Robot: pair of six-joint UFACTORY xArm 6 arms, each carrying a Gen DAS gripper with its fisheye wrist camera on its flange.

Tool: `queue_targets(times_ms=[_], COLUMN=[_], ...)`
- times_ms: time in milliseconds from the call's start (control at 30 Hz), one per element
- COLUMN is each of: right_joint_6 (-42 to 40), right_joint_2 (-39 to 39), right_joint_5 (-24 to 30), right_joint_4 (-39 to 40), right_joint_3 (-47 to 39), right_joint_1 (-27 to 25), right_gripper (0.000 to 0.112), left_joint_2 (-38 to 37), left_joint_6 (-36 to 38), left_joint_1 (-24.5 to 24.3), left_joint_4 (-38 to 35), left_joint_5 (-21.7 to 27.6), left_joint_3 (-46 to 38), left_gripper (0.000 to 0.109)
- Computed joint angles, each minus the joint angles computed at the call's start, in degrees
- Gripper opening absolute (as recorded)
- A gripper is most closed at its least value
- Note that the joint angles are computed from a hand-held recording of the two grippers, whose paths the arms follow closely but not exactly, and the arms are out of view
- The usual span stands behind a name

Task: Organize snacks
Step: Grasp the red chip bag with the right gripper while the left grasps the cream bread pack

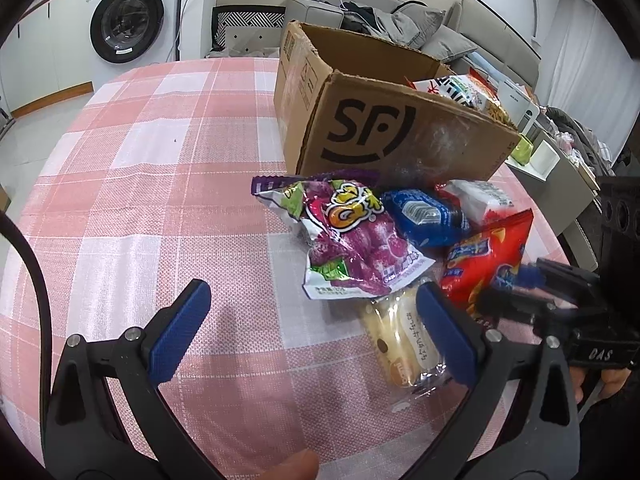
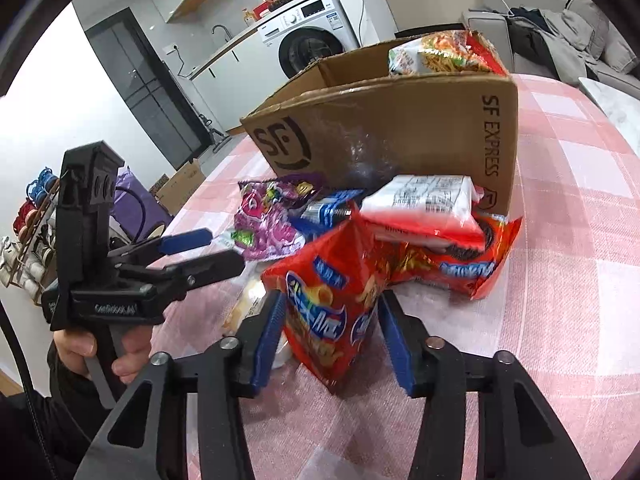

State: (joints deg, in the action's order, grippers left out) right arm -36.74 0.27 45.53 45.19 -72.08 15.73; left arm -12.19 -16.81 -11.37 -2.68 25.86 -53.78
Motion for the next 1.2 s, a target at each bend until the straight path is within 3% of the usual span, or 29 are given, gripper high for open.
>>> queue_targets(times_ms=[67,200,333,600,800,1100,1200], right_joint_6=[0.9,2.1,0.8,-6.7,-7.7,-5.3,-5.4], right_joint_2=[0.9,3.4,3.3,-2.8,-7.2,-6.8,-6.9], right_joint_5=[0.7,2.4,2.0,2.6,-0.3,-3.2,-3.0], right_joint_4=[-0.7,-0.8,0.0,9.3,11.0,8.9,8.9], right_joint_3=[-1.1,-3.8,-3.7,2.0,4.6,3.8,4.0], right_joint_1=[0.1,0.3,0.7,-2.0,-4.5,-5.6,-6.2], right_gripper=[0.062,0.062,0.051,0.048,0.048,0.048,0.048], left_joint_2=[0.0,0.2,0.1,-0.3,-0.9,1.9,3.6], left_joint_6=[1.1,2.3,3.2,4.8,8.2,1.3,-1.8], left_joint_1=[0.0,0.0,0.3,0.2,-2.3,-6.3,-7.6], left_joint_4=[-1.0,-1.9,-3.1,-4.7,-6.6,-0.6,2.2], left_joint_5=[0.3,0.6,0.8,1.1,3.1,5.9,7.0], left_joint_3=[0.0,-0.1,0.0,0.2,-0.8,-3.4,-4.4], left_gripper=[0.102,0.102,0.102,0.102,0.102,0.101,0.091])
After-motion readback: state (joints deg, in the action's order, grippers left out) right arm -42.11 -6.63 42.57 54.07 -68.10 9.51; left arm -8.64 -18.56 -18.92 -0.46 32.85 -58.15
